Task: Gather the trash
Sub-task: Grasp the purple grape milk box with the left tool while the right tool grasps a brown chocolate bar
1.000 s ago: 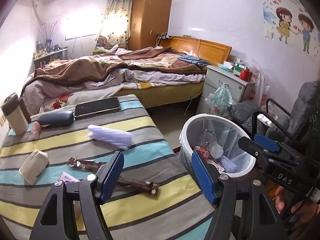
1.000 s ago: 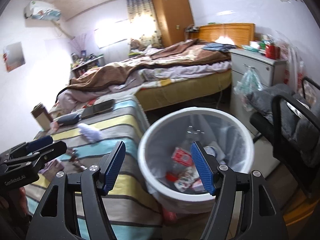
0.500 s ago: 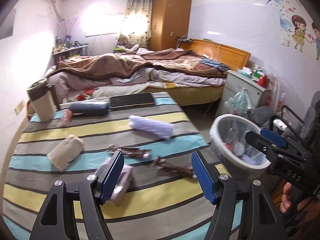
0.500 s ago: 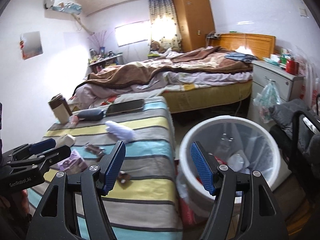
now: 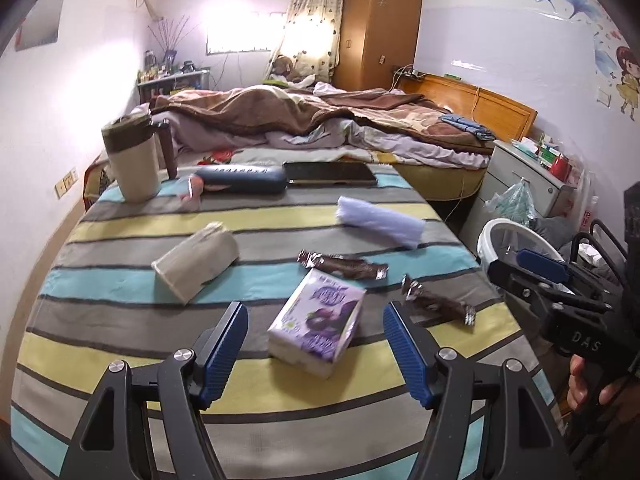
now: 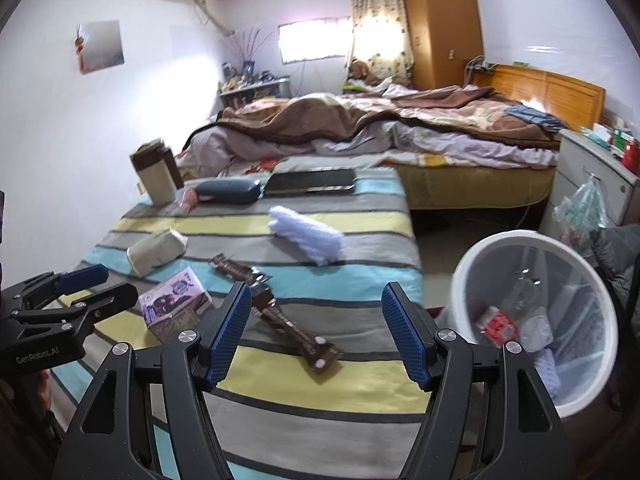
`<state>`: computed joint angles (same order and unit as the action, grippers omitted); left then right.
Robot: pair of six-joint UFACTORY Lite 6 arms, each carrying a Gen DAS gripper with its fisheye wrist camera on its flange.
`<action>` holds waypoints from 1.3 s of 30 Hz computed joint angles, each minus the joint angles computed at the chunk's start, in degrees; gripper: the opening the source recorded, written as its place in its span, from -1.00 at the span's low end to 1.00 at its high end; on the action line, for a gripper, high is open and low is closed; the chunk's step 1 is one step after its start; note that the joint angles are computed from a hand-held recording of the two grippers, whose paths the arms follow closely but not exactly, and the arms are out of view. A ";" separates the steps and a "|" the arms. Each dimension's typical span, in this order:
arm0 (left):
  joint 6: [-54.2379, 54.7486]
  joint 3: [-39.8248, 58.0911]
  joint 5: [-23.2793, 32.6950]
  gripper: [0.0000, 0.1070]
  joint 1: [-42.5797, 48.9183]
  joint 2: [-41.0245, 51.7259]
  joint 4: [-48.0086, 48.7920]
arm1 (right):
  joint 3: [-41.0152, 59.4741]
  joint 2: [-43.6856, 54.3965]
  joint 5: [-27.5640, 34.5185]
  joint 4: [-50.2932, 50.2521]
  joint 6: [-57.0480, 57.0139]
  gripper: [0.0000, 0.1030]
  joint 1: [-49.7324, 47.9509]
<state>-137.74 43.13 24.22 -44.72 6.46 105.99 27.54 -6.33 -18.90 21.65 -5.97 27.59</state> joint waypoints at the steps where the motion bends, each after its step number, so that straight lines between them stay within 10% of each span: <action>1: -1.58 -0.39 -1.08 0.30 0.72 0.29 2.30 | 1.10 1.74 0.56 -1.11 0.45 0.34 0.09; 11: -17.33 1.82 -6.05 0.31 5.77 7.12 22.48 | 7.55 12.73 2.97 5.28 -7.82 0.34 1.60; 28: -14.82 11.47 -11.30 0.31 9.72 16.72 26.75 | 14.23 18.67 9.42 17.05 -23.99 0.34 2.58; 39: -16.84 13.91 -12.92 0.31 10.47 20.29 28.26 | 15.45 19.83 10.89 7.12 -14.41 0.21 1.12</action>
<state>-154.58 57.04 11.30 -34.25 26.75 134.24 42.99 13.51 -8.01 28.77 -20.37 28.71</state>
